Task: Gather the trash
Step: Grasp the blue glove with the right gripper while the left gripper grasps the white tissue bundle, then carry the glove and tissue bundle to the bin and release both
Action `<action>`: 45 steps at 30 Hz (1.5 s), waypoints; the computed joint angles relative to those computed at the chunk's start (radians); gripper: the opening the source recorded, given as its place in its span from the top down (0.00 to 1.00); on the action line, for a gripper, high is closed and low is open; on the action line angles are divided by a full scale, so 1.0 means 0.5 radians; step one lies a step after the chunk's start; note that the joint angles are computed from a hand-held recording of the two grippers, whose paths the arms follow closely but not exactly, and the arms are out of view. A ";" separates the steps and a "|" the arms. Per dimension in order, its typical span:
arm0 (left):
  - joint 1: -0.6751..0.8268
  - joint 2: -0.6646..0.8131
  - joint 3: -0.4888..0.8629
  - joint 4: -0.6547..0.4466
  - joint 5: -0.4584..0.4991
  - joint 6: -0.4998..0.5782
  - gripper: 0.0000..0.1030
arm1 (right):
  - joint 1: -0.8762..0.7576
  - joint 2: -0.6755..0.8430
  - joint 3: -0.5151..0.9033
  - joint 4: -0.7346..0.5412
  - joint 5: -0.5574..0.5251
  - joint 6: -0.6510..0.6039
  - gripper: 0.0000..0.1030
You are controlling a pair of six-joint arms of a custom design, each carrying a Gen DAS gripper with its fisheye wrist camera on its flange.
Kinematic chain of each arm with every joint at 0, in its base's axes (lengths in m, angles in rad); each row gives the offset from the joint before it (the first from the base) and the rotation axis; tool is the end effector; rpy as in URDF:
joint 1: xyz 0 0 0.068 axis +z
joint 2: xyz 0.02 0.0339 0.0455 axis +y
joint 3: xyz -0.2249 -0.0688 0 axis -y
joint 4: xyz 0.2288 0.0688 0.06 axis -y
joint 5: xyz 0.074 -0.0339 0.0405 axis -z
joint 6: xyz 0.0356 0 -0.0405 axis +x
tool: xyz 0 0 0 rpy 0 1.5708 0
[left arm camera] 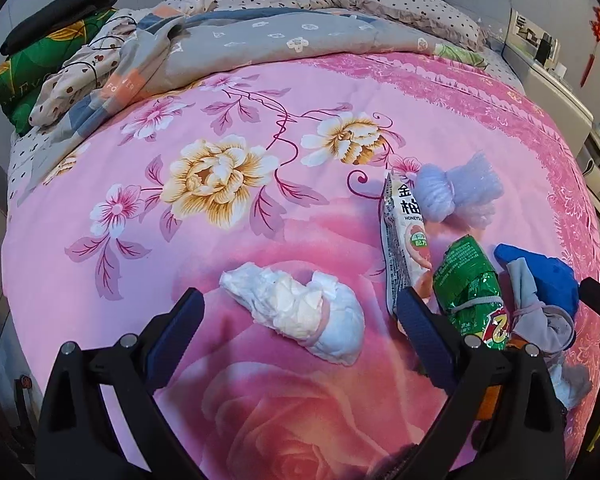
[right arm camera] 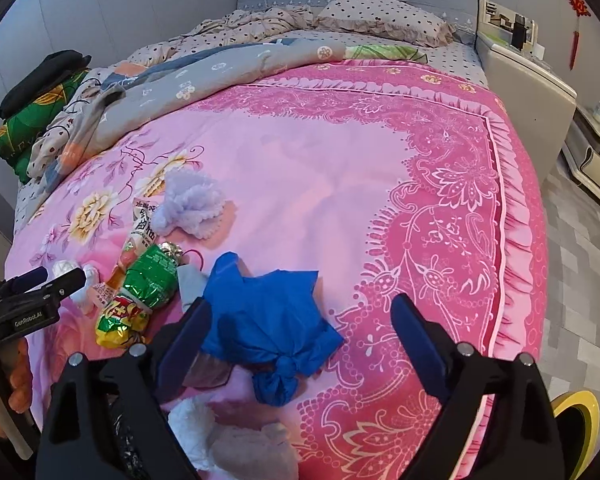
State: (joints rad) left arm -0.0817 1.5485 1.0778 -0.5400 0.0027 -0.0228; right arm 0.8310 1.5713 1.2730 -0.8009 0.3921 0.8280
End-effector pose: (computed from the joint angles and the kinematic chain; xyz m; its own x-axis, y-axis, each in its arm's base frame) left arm 0.3033 -0.0249 0.1952 -0.8461 0.0464 -0.5311 0.0638 0.9979 -0.0144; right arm 0.2157 0.2161 0.2333 -0.8227 0.1083 -0.5580 0.0599 0.9927 0.1044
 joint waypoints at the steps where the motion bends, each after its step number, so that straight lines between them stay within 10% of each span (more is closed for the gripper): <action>1: -0.011 0.016 0.004 0.005 -0.008 0.008 0.10 | -0.012 0.020 -0.004 0.022 -0.022 -0.008 0.17; 13: -0.072 0.285 0.102 0.015 -0.083 0.070 0.35 | -0.031 0.267 0.093 0.114 -0.131 -0.088 0.29; 18: -0.020 0.278 0.094 0.044 -0.068 0.026 0.56 | -0.072 0.233 0.011 0.220 -0.281 -0.065 0.50; 25: 0.045 0.209 0.084 -0.009 0.043 -0.004 0.61 | -0.012 0.244 0.074 0.166 -0.199 -0.077 0.81; 45: 0.031 -0.450 0.026 -0.428 0.086 0.021 0.63 | 0.284 -0.326 0.112 -0.328 0.116 0.221 0.87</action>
State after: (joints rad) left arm -0.0662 1.3234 1.0907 -0.7542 0.0459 -0.0121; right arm 0.9731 1.4081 1.3291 -0.9649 0.4499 0.9383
